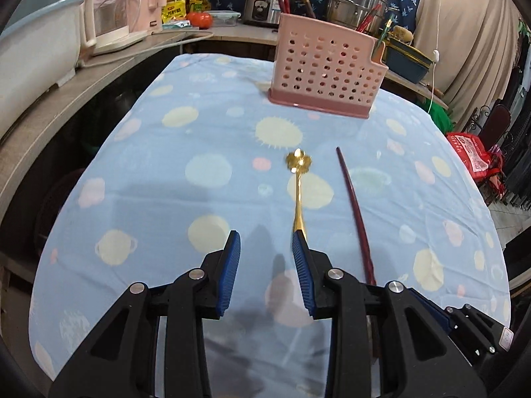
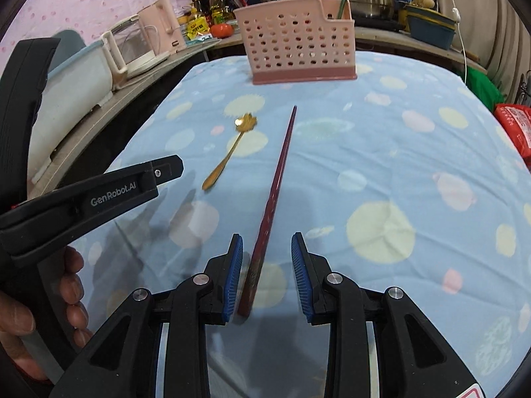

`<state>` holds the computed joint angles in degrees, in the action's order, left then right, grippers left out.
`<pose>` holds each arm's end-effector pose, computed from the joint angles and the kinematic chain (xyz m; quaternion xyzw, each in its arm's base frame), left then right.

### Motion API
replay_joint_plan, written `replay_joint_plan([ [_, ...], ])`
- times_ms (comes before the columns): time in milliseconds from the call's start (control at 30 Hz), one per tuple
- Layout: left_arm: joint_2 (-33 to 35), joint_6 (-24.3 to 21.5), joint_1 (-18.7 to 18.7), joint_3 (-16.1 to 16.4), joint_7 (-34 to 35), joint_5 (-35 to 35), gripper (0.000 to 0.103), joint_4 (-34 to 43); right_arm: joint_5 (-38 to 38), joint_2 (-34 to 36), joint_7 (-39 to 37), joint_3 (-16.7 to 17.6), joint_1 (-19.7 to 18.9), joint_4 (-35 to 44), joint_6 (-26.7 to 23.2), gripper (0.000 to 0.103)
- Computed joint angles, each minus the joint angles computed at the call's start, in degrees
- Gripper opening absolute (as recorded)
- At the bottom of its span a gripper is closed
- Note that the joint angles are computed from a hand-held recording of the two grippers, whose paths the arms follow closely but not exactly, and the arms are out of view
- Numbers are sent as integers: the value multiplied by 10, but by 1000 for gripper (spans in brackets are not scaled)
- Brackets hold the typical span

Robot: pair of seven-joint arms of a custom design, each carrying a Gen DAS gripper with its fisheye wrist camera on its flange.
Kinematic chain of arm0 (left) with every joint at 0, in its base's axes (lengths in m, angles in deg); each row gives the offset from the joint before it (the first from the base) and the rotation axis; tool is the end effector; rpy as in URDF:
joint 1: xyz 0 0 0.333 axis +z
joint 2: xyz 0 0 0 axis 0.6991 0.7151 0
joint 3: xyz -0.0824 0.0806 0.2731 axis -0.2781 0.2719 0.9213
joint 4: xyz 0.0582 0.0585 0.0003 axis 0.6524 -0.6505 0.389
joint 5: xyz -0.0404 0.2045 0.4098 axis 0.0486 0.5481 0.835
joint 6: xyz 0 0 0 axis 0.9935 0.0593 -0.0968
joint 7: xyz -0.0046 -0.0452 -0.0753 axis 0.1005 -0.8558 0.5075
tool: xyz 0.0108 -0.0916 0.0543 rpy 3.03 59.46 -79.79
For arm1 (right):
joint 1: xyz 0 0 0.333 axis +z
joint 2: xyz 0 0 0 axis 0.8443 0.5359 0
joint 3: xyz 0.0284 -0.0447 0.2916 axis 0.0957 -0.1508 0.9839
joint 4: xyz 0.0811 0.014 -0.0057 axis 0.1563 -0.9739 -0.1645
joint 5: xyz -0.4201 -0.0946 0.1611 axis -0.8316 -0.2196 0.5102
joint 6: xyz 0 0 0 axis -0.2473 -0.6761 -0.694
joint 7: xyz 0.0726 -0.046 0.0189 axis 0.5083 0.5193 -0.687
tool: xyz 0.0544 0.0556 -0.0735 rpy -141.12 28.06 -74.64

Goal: Organize utensils
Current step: 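Move both open tools back down to the spoon and last chopstick, then grasp the dark-red chopstick with the right tool while the left tool grasps the gold spoon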

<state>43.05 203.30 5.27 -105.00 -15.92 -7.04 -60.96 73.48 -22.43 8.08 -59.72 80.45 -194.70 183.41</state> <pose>0.4861 -0.5671 0.4662 -0.7982 0.4907 -0.2468 0.2475 0.5136 0.2788 0.4488 -0.8161 0.4641 -0.0801 0.3350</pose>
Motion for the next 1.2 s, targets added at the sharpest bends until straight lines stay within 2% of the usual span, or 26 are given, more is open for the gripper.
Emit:
replay_joint_plan([
  [200, -15, 16, 3, -7, -18, -9, 31, -31, -5, 2, 5, 5, 3, -5, 6, 27],
  [367, -14, 37, 6, -10, -22, -13, 31, -37, -43, -1, 19, 15, -2, -17, 31, 10],
  [467, -4, 45, 7, -8, -16, -14, 31, -27, -39, -1, 14, 9, 0, -18, 28, 7],
  [867, 31, 75, 11, 11, -7, -25, 30, 12, -18, 10, 26, -4, -11, -4, 21, 7],
  [967, 33, 88, 14, 13, -6, -28, 18, 11, -18, 11, 24, -3, -11, -4, 23, 7],
  [1033, 37, 84, 12, 15, -2, -26, 17, 16, -16, 14, 22, -3, -11, -2, 23, 7],
  [1100, 40, 82, 10, 16, 4, -25, 10, 20, -15, 14, 23, -3, -11, -1, 22, 7],
  [1200, 39, 84, 9, 17, 6, -23, 10, 18, -14, 14, 24, -2, -11, -1, 23, 7],
])
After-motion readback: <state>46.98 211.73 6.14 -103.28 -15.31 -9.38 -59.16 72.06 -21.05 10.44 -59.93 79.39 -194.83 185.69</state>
